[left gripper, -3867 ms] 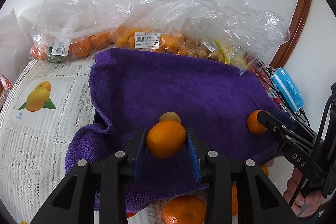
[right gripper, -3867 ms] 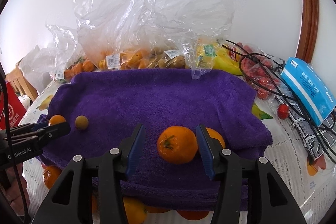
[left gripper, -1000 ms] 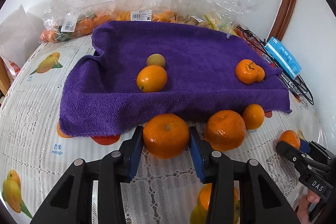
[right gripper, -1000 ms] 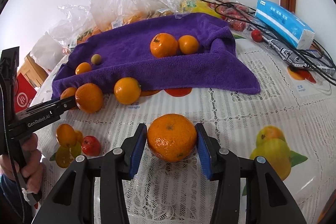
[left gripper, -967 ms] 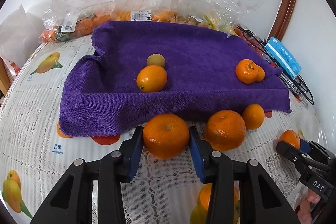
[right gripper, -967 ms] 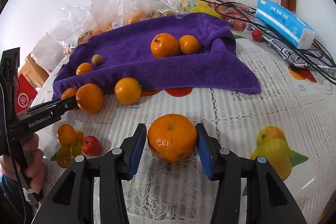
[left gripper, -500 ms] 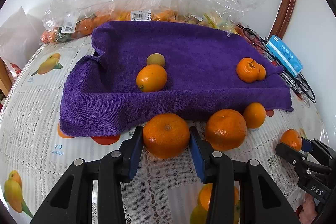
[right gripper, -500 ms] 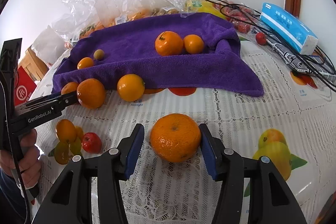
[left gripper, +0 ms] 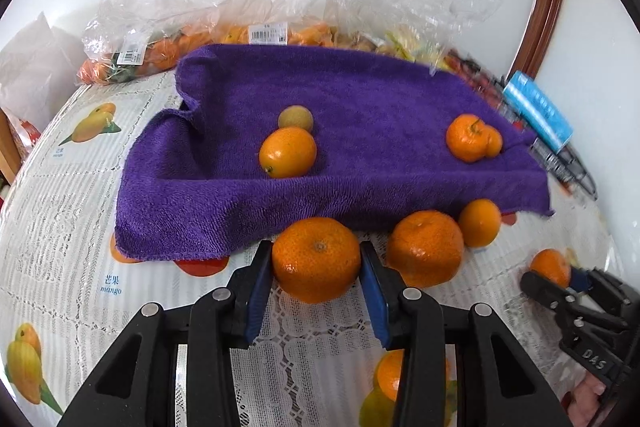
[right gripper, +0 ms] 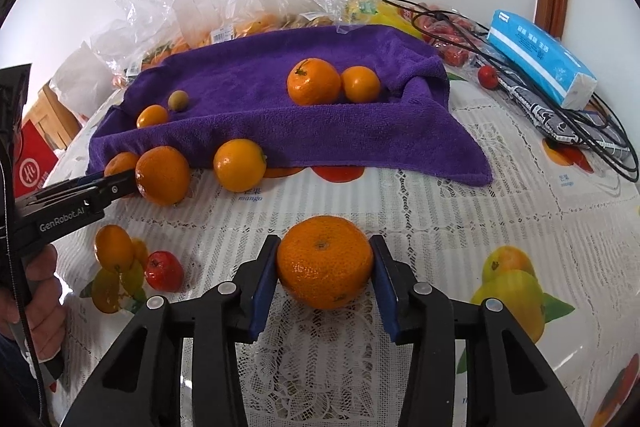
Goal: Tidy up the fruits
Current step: 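Lift both held oranges and carry them over the purple towel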
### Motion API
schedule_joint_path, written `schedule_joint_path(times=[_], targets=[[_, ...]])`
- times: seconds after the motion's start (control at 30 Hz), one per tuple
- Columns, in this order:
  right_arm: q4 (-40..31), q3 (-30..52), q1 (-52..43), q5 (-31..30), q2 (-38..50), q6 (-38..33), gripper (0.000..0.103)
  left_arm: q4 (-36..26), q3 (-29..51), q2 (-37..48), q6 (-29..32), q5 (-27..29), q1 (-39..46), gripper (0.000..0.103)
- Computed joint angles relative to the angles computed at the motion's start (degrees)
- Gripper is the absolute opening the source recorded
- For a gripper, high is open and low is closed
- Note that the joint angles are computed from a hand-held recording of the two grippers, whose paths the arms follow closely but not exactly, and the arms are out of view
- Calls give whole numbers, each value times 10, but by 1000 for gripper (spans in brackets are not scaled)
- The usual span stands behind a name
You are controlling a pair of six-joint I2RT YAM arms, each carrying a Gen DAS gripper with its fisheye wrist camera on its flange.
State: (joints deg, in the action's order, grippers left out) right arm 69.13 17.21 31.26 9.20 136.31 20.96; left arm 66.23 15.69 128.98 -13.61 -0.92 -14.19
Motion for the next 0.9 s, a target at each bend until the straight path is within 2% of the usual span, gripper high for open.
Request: schedule_joint_path(times=[0.17,0.33,0.6,0.73,0.9], targets=[[-4,2,4,6,-1,1,44,-15,3,-6,5,17,2,40],[35,-8,-13,-19,14,11,44,33,-18,-3,13,13,-12,40],[68,-30,-23,-7,14,30,43,45,-46,-20,14,7,-13,40],[62,-50,-15,-3,-24,35,43,52,-80,-55,22,14,3,40],[-12,-55,7,23,-133,20,43,8,-105,-147,38,13,22,40]])
